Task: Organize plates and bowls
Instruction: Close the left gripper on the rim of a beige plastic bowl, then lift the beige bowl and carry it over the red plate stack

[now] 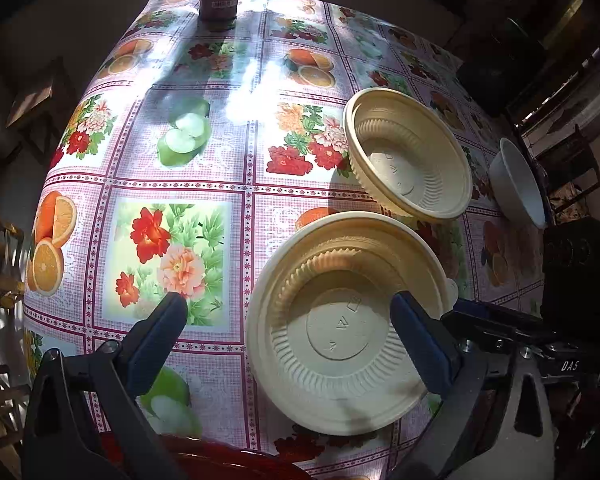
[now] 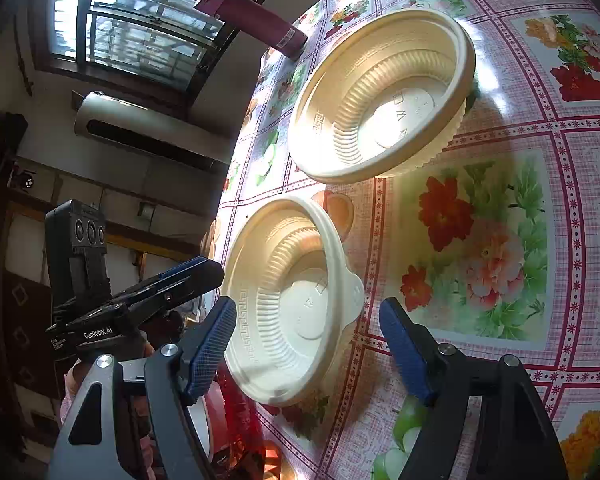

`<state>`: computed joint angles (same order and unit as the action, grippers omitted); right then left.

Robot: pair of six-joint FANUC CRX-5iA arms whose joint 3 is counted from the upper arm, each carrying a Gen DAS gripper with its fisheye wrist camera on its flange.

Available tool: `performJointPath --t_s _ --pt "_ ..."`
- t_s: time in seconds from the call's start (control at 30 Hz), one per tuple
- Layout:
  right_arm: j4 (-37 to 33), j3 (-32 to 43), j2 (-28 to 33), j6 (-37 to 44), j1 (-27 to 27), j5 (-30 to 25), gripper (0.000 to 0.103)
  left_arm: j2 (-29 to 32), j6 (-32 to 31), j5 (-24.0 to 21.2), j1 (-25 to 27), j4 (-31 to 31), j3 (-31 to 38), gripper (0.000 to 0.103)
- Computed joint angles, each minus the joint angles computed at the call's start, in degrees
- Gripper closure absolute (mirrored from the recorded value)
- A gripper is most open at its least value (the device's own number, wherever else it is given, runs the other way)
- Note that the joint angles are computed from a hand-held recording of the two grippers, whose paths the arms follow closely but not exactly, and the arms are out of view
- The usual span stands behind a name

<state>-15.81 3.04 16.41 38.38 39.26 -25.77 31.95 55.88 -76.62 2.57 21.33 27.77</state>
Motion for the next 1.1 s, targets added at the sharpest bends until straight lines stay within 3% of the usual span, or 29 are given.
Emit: performJointPath --t_s 0.2,0.3,0.37,0.47,0.53,0.77,1.1 --pt "8.11 -1.76 -0.28 -5.95 1.44 1.15 0.036 -0.19 0.05 -0.07 -0.33 -0.57 -1.45 0.029" --pt "9.54 -1.52 0.01 -6.26 1.72 0.34 0.048 -0.33 0.28 0.24 0.16 -0.08 -2.11 0.048" --pt "11.63 -1.11 0.57 -7.21 2.13 -0.69 0.066 -0.68 0.48 0.75 0.54 0.11 -2.68 0.052" --pt "15.09 -1.46 0.89 -9.69 2.81 -1.05 0.081 -1.97 -0.31 2.26 0.88 -0.37 -4.47 0.06" --pt "20.68 -2.63 0.91 -13.85 3.62 -1.12 0.087 -2.53 -1.02 2.76 0.94 -0.65 -5.2 0.064" --pt "22.99 -3.85 0.74 -17.14 3.43 -0.57 0.089 -2.96 -2.4 3.1 0.78 -1.64 -6.09 0.088" --pt "29.82 -8.16 -1.42 -24.16 4.33 1.44 0.09 -5.1 -3.51 3.92 0.56 -1.47 -8.7 0.089"
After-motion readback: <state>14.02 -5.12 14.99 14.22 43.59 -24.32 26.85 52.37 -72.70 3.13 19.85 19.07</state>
